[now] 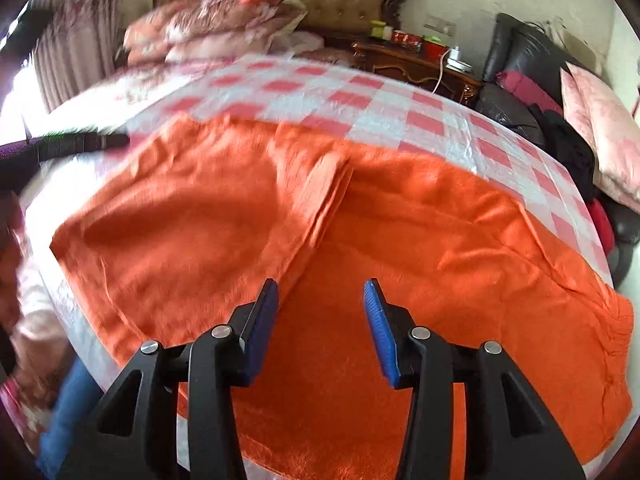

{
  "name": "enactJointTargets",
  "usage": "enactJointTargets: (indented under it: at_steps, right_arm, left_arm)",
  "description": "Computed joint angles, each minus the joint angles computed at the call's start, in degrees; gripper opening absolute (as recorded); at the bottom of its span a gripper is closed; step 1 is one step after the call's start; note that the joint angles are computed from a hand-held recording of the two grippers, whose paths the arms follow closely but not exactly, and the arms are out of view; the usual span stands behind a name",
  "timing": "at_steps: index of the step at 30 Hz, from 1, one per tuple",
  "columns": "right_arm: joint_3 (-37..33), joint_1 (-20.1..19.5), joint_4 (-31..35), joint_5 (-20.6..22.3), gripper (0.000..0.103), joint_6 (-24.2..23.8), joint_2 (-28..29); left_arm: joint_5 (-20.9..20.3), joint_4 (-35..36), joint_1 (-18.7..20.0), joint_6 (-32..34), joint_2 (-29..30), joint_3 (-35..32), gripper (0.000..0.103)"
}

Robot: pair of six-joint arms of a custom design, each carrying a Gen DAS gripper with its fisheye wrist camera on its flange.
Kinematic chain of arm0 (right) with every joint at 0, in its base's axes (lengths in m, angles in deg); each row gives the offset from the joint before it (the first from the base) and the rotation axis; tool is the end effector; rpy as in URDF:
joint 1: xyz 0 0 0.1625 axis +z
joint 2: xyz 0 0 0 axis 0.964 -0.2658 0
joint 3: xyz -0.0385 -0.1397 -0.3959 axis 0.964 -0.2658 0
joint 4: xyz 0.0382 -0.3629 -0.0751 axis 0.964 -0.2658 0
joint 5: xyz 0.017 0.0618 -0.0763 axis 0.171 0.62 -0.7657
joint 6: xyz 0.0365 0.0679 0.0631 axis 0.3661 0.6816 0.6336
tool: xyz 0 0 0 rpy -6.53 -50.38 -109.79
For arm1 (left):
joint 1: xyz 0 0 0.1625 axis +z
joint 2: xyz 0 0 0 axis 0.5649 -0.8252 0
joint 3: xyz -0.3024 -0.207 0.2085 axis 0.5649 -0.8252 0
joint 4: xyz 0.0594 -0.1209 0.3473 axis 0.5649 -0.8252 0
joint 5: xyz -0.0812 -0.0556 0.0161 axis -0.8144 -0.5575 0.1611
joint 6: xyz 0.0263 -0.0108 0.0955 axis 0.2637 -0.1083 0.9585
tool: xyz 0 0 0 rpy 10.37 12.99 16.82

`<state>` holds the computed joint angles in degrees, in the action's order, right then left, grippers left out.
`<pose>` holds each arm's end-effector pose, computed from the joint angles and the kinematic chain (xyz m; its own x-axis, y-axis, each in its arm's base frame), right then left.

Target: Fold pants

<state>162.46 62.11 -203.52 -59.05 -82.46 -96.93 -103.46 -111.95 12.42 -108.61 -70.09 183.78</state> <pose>0.4441 -0.3389 -0.0369 -0.5822 -0.3469 0.7353 -0.6752 0.7101 -0.1996 -0.0735 -0.4026 0.3887 -0.7347 -0.2431 -0.6333 0.3027 0.7180 -0.6268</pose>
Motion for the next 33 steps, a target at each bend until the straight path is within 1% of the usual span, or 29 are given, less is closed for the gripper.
enactJointTargets:
  at_steps: [1, 3, 5, 7, 9, 10, 11, 12, 13, 14, 16, 18, 19, 21, 22, 23, 24, 25, 26, 27, 28, 30, 31, 32, 33]
  right_arm:
    - [0.6, -0.1, 0.8, -0.4, 0.048, 1.1, -0.6]
    - [1.8, -0.2, 1.5, -0.8, 0.049, 2.9, -1.8]
    - [3.2, 0.1, -0.5, -1.0, 0.049, 3.2, -2.5]
    - [4.3, 0.8, -5.2, 0.6, 0.049, 1.0, -2.6]
    - [4.4, 1.7, -10.9, 2.2, 0.049, -3.1, -1.3]
    - [4.0, 2.0, -11.0, 1.8, 0.049, -3.9, -0.8]
    - [3.1, 2.2, -8.7, 0.6, 0.049, -3.7, -0.2]
    - [2.4, 2.1, -5.4, -0.2, 0.049, -2.5, 0.0]
    - [2.3, 1.6, -2.4, -0.1, 0.049, -0.5, -0.2]
    - [2.7, 1.2, -1.8, 0.6, 0.049, 0.8, -0.5]
    - [2.7, 0.9, -0.6, 0.9, 0.049, 1.0, -1.0]
    - [1.4, 1.3, 4.3, -0.2, 0.049, 2.0, -1.3]
    - [1.1, 1.4, 5.8, -0.4, 0.049, 3.0, -1.7]
    - [0.6, 1.3, 6.3, 0.2, 0.049, 5.0, -3.0]
    - [0.2, 1.2, 6.7, 0.0, 0.049, 5.5, -3.5]
    - [-0.8, 1.1, 6.9, -0.3, 0.049, 5.6, -3.7]
    - [-2.4, 0.9, 7.5, -0.7, 0.049, 5.4, -3.6]
    - [-3.8, 0.7, 8.6, -0.9, 0.049, 5.0, -3.4]
    - [-5.6, 0.3, 9.6, -0.6, 0.049, 4.1, -2.9]
    - [-8.1, -0.4, 9.8, 0.1, 0.049, 2.3, -1.9]
    - [-9.8, -0.8, 9.9, 0.5, 0.049, 1.0, -1.0]
    - [-13.9, -2.1, 11.1, 0.9, 0.049, -1.3, 1.3]
    - [-16.7, -2.8, 12.7, -0.5, 0.049, -2.3, 3.2]
    - [-19.1, -3.4, 14.8, -3.6, 0.048, -2.7, 5.0]
    - [-20.5, -4.1, 16.8, -5.6, 0.048, -2.2, 6.0]
  left_arm:
    - [0.3, 0.4, -0.4, 0.0, -0.3, 0.0, 0.025]
    - [0.3, 0.5, -0.6, 0.2, -0.8, 0.0, 0.025]
    - [0.0, 1.1, -0.3, -0.4, -1.6, -0.1, 0.025]
    - [-0.8, 0.0, 0.2, 0.9, -2.3, 0.5, 0.025]
    - [-2.0, -2.8, 1.2, 3.3, -2.3, 0.9, 0.025]
    - [-2.7, -4.5, 1.7, 5.2, -1.9, 0.9, 0.025]
    - [-3.2, -6.1, 2.2, 7.3, -1.3, 0.8, 0.025]
    - [-4.7, -8.4, 2.9, 10.9, -0.3, 0.3, 0.025]
    - [-6.5, -9.8, 3.8, 13.8, 0.6, -0.4, 0.025]
    - [-8.2, -11.7, 4.9, 17.1, 1.9, -1.2, 0.025]
    - [-9.2, -16.0, 6.7, 23.0, 5.1, -2.8, 0.025]
    - [-13.0, -17.3, 9.6, 27.2, 8.3, -5.9, 0.025]
    - [-13.5, -17.7, 11.0, 28.7, 10.2, -7.5, 0.025]
    - [-12.0, -16.3, 12.9, 28.1, 12.5, -10.2, 0.025]
    - [-10.3, -16.1, 13.9, 26.0, 13.0, -11.2, 0.026]
    - [-10.5, -16.2, 15.0, 24.0, 12.8, -12.0, 0.029]
    - [-10.9, -16.4, 15.9, 22.4, 12.1, -12.3, 0.029]
    - [-11.1, -18.5, 16.1, 22.6, 10.8, -11.6, 0.029]
    - [-11.7, -21.4, 15.7, 24.2, 9.2, -10.2, 0.029]
    - [-12.7, -23.1, 15.3, 25.5, 7.3, -8.8, 0.029]
    - [-13.7, -23.4, 14.6, 25.6, 4.8, -7.1, 0.029]
    - [-14.9, -21.3, 13.6, 23.4, 0.0, -4.2, 0.029]
    - [-15.9, -20.2, 13.0, 21.8, -3.1, -2.1, 0.029]
    - [-16.9, -18.4, 12.3, 20.2, -6.4, -0.1, 0.029]
    - [-17.4, -16.9, 11.3, 19.5, -9.2, 1.7, 0.029]
